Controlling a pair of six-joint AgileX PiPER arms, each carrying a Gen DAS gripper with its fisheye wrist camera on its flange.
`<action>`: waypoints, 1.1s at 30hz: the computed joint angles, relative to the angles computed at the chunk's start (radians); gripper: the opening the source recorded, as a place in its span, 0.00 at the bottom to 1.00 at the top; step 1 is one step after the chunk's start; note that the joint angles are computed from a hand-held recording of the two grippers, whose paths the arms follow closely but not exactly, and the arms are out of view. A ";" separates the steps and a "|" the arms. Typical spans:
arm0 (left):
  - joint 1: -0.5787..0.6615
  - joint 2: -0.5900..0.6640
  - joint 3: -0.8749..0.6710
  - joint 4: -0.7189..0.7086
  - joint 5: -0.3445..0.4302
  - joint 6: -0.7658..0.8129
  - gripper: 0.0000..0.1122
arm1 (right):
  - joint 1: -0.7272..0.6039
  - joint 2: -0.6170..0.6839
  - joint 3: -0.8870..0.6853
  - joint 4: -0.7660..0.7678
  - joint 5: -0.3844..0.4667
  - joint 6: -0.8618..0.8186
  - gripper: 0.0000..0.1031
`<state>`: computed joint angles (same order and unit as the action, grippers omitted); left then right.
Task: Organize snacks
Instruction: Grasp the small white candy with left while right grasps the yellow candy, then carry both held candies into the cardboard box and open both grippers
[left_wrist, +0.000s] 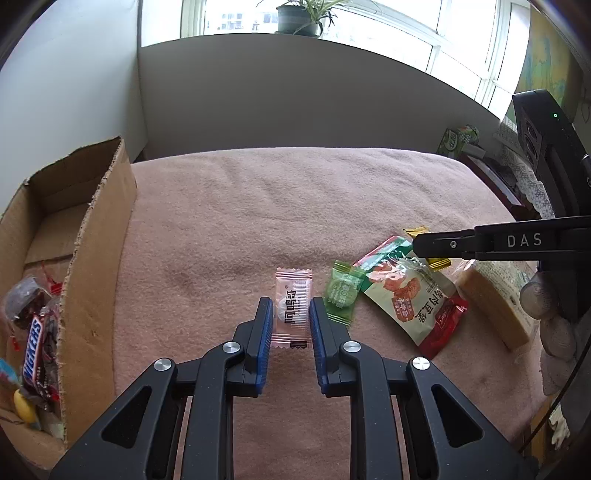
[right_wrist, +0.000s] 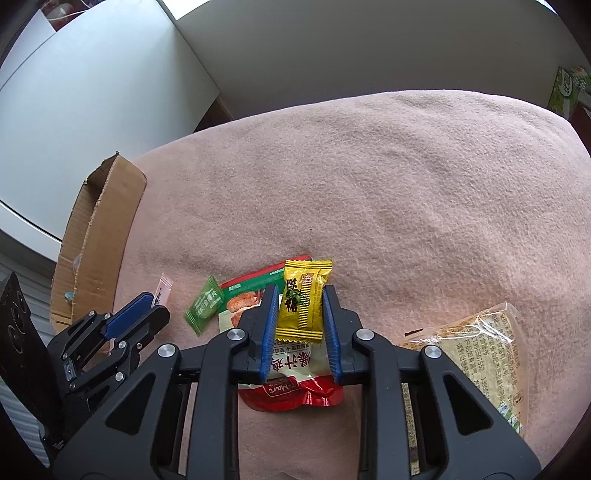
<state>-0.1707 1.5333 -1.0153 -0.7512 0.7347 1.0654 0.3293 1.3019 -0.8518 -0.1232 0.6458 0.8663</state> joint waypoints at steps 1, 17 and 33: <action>0.014 -0.008 0.003 -0.010 0.008 0.011 0.17 | 0.001 -0.009 -0.003 0.001 0.004 -0.002 0.23; 0.314 -0.091 -0.046 -0.162 0.182 0.152 0.17 | 0.244 0.046 -0.244 -0.172 0.066 0.156 0.23; 0.567 0.018 -0.169 -0.192 0.212 0.190 0.16 | 0.381 0.429 -0.704 -0.074 0.106 -0.003 0.23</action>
